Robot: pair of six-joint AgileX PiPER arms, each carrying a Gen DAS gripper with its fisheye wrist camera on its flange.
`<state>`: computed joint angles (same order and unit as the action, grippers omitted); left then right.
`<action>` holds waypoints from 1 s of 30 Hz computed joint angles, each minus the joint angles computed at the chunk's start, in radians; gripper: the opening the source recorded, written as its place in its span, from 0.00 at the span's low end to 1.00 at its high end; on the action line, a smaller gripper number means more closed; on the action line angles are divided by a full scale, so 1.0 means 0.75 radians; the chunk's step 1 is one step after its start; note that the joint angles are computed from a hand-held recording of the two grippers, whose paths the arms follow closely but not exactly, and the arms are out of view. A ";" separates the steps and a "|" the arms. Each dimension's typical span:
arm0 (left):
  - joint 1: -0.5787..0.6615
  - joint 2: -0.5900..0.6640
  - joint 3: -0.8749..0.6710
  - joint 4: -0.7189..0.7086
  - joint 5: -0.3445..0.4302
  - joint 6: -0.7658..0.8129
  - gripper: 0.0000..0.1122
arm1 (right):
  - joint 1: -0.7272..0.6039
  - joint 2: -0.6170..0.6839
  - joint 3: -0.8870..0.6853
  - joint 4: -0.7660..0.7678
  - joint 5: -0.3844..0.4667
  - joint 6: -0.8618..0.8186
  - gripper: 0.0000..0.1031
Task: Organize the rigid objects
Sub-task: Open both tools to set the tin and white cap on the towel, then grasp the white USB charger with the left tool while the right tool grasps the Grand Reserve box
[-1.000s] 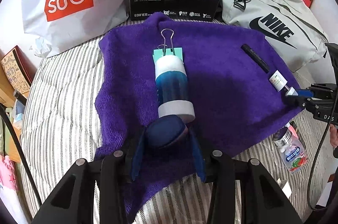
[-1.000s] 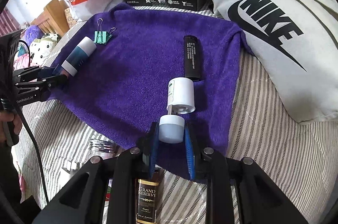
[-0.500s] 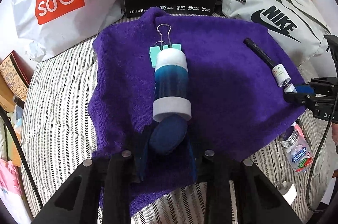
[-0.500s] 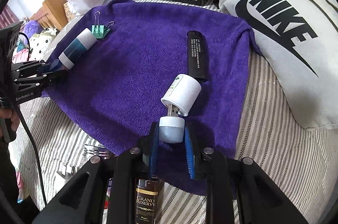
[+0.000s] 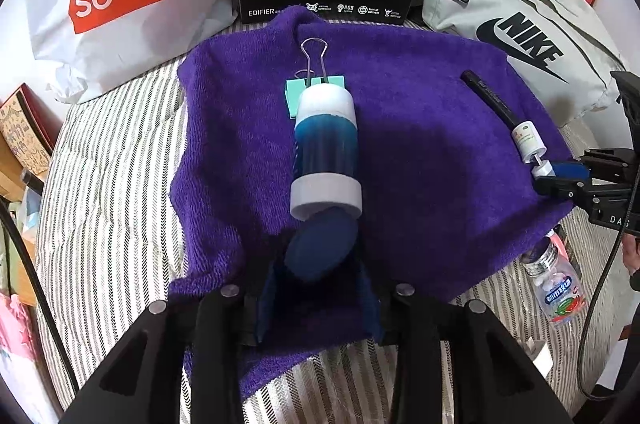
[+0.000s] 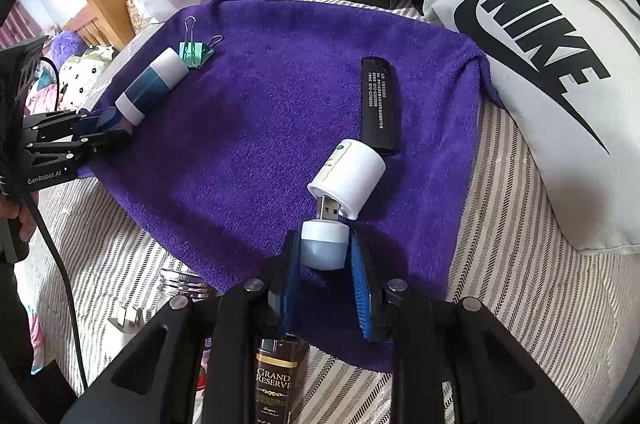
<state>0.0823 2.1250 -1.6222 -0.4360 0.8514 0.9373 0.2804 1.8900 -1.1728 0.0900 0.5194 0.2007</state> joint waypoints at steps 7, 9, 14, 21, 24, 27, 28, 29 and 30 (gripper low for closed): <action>0.036 -0.034 0.008 -0.062 0.083 0.005 0.56 | -0.021 -0.078 0.061 0.054 0.009 -0.027 0.32; 0.052 -0.071 0.048 -0.106 0.088 0.022 0.64 | -0.021 -0.112 0.085 0.057 0.007 -0.020 0.37; 0.064 -0.243 0.262 -0.183 -0.005 0.101 0.69 | 0.026 -0.256 0.195 -0.073 -0.021 0.153 0.48; 0.031 -0.505 0.649 -0.277 -0.125 0.256 0.69 | 0.139 -0.478 0.409 -0.350 -0.042 0.584 0.49; 0.009 -0.558 0.750 -0.310 -0.139 0.267 0.69 | 0.204 -0.571 0.509 -0.480 -0.029 0.818 0.49; -0.038 -0.622 0.878 -0.328 -0.200 0.276 0.69 | 0.258 -0.666 0.606 -0.517 -0.031 0.945 0.49; -0.054 -0.638 0.912 -0.328 -0.215 0.281 0.69 | 0.290 -0.696 0.635 -0.557 -0.022 1.015 0.49; -0.083 -0.654 0.952 -0.314 -0.248 0.269 0.69 | 0.311 -0.711 0.651 -0.581 -0.015 1.053 0.49; -0.110 -0.659 0.973 -0.302 -0.278 0.252 0.69 | 0.339 -0.728 0.669 -0.611 -0.002 1.103 0.49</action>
<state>-0.0002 1.6307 -0.8921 -0.6624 0.6428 1.1260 0.5345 1.3442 -0.6713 -0.3682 0.5179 1.0276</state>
